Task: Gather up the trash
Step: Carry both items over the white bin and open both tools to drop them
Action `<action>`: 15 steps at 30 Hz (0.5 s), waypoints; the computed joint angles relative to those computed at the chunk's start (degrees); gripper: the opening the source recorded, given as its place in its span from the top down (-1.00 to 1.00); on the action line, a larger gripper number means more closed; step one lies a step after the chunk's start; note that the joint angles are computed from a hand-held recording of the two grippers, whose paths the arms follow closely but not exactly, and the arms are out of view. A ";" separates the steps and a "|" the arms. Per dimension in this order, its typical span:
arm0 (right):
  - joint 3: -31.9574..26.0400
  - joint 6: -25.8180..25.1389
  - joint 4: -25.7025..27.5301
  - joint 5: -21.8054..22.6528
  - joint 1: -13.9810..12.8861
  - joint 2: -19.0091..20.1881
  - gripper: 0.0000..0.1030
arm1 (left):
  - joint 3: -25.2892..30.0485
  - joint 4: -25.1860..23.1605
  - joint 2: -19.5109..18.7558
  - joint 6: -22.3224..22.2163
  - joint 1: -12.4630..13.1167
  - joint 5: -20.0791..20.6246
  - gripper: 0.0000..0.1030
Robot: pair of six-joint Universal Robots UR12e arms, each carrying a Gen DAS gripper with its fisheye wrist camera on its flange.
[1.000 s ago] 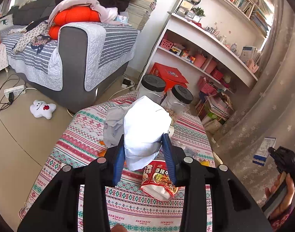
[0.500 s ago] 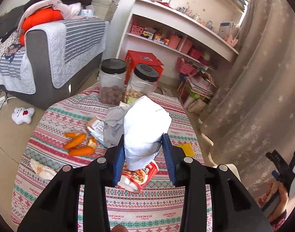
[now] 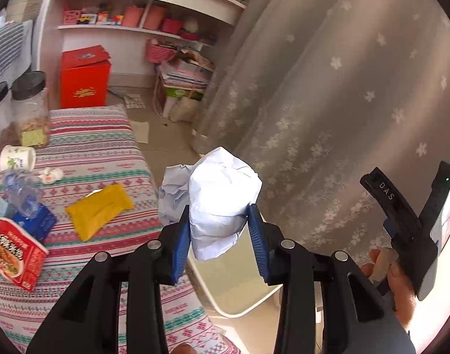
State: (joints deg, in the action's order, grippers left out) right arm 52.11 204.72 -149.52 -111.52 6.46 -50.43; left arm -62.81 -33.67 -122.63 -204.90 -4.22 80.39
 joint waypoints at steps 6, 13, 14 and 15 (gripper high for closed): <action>0.48 3.90 0.31 -0.57 -0.98 -0.57 -0.86 | 9.75 -7.11 -6.31 1.12 -1.63 -6.71 0.04; 1.10 3.26 -0.22 2.87 -0.98 -1.02 -0.86 | 5.95 -9.24 -3.69 0.21 -0.85 -4.09 -0.52; 1.08 2.70 -0.08 3.82 -0.84 -1.04 -0.86 | 4.04 -8.62 -2.38 -0.16 -0.56 -2.25 -0.52; 1.02 2.15 0.23 5.09 -0.69 -1.04 -0.86 | 2.07 -8.17 -1.00 -0.42 -0.29 -0.02 -0.57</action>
